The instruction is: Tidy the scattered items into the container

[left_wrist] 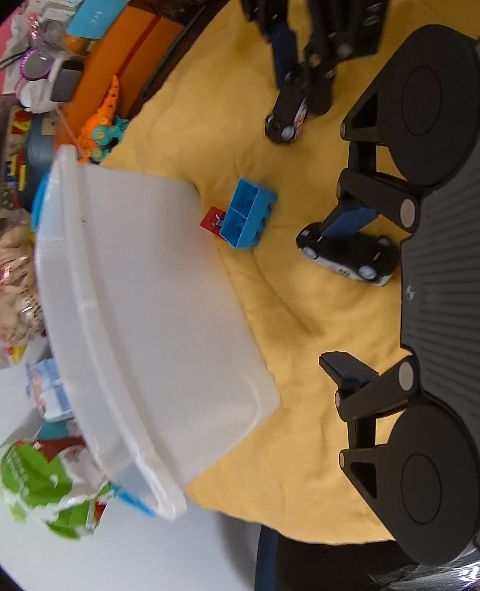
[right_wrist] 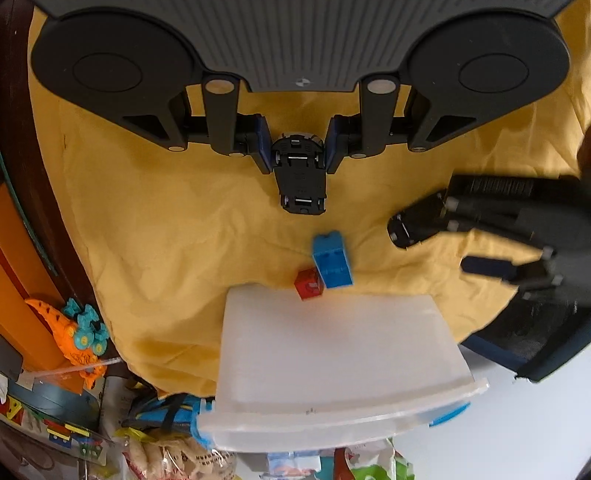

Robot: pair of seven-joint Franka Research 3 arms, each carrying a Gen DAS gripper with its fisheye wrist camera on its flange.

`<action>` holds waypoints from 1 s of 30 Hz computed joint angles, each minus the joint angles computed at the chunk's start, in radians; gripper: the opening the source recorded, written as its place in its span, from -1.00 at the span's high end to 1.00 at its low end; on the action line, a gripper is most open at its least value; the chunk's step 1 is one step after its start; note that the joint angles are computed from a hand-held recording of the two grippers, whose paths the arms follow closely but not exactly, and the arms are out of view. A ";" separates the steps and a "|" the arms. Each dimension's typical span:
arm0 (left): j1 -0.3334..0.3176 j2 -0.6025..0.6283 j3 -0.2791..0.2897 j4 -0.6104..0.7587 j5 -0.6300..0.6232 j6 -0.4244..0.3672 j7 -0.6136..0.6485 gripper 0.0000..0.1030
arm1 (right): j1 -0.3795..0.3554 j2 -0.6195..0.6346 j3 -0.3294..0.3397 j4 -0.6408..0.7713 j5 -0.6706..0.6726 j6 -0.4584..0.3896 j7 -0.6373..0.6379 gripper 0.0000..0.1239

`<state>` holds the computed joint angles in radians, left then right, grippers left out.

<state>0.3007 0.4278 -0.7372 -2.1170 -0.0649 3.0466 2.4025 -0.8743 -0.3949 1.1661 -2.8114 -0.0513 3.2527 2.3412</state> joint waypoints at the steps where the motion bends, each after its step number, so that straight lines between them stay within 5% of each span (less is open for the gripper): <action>1: -0.003 0.013 0.003 0.028 0.003 -0.047 0.001 -0.39 | -0.006 -0.002 0.008 -0.001 0.002 -0.003 0.005 0.40; 3: -0.008 0.035 0.001 0.074 -0.033 -0.148 0.008 -0.33 | -0.029 0.004 0.027 0.001 -0.001 0.005 0.012 0.09; 5: -0.001 0.033 -0.006 0.078 -0.077 -0.199 0.030 -0.06 | -0.065 -0.008 0.063 0.014 -0.004 -0.013 0.019 -0.01; 9: -0.026 -0.025 0.015 0.017 -0.125 -0.149 0.070 0.42 | -0.102 -0.021 0.100 0.036 -0.046 -0.050 0.036 0.02; 14: -0.110 -0.122 0.091 -0.089 -0.168 -0.015 0.035 0.54 | -0.071 -0.039 0.081 0.038 -0.090 -0.068 0.055 0.46; 18: -0.124 -0.168 0.102 -0.151 -0.165 0.079 -0.012 0.58 | -0.012 -0.041 0.021 0.032 -0.105 -0.081 0.081 0.46; 21: -0.074 -0.190 0.053 -0.181 -0.157 0.128 -0.042 0.60 | 0.030 -0.048 -0.022 0.020 -0.103 -0.074 0.115 0.46; 30: 0.292 -0.198 -0.322 -0.202 -0.153 0.184 -0.066 0.64 | 0.141 -0.128 -0.141 -0.015 -0.085 -0.042 0.118 0.46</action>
